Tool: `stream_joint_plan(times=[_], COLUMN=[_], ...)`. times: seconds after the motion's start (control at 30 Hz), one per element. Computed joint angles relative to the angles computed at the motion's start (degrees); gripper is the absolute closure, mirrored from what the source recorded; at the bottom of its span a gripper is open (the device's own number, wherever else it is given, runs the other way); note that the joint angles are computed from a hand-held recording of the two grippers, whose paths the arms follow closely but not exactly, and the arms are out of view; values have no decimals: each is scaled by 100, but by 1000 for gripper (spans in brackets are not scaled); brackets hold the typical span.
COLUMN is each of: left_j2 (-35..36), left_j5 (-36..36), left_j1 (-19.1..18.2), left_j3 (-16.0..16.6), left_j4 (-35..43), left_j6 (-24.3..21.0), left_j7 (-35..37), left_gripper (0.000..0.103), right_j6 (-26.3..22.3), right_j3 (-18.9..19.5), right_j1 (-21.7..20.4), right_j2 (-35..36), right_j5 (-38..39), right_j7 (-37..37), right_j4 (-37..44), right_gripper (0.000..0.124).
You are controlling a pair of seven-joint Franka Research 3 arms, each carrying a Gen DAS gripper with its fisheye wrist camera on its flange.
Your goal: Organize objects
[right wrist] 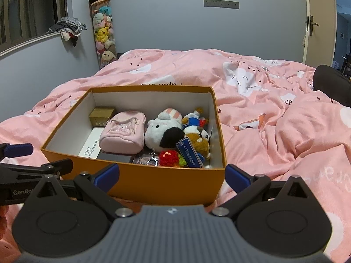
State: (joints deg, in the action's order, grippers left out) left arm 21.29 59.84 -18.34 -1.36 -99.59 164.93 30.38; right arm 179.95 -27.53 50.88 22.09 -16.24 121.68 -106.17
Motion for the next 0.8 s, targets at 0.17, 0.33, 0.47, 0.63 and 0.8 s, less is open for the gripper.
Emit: stream_joint_plan(times=[0.17, 0.33, 0.47, 0.63, 0.8], left_j2=[2, 2, -6, -6, -15], left_j5=[-14, -66, 4, 8, 15], left_j1=[0, -9, -25, -13, -1], left_j3=[-2, -16, -7, -27, -30], left_j4=[1, 15, 17, 20, 5], left_j6=[-16, -126, -161, -175, -122], left_j7=[19, 70, -12, -20, -46], left_gripper=[0, 0, 0, 0, 0], right_j6=[-21, -18, -37, -86, -134], right_j3=[30, 27, 34, 53, 147], right_j1=[-25, -22, -18, -29, -114], right_j2=[-1, -21, -34, -38, -50], right_j5=[7, -8, -45, -131, -242], right_j7=[-11, 16, 17, 68, 137], right_j4=[8, -21, -37, -22, -1], right_gripper=[22, 22, 22, 22, 22])
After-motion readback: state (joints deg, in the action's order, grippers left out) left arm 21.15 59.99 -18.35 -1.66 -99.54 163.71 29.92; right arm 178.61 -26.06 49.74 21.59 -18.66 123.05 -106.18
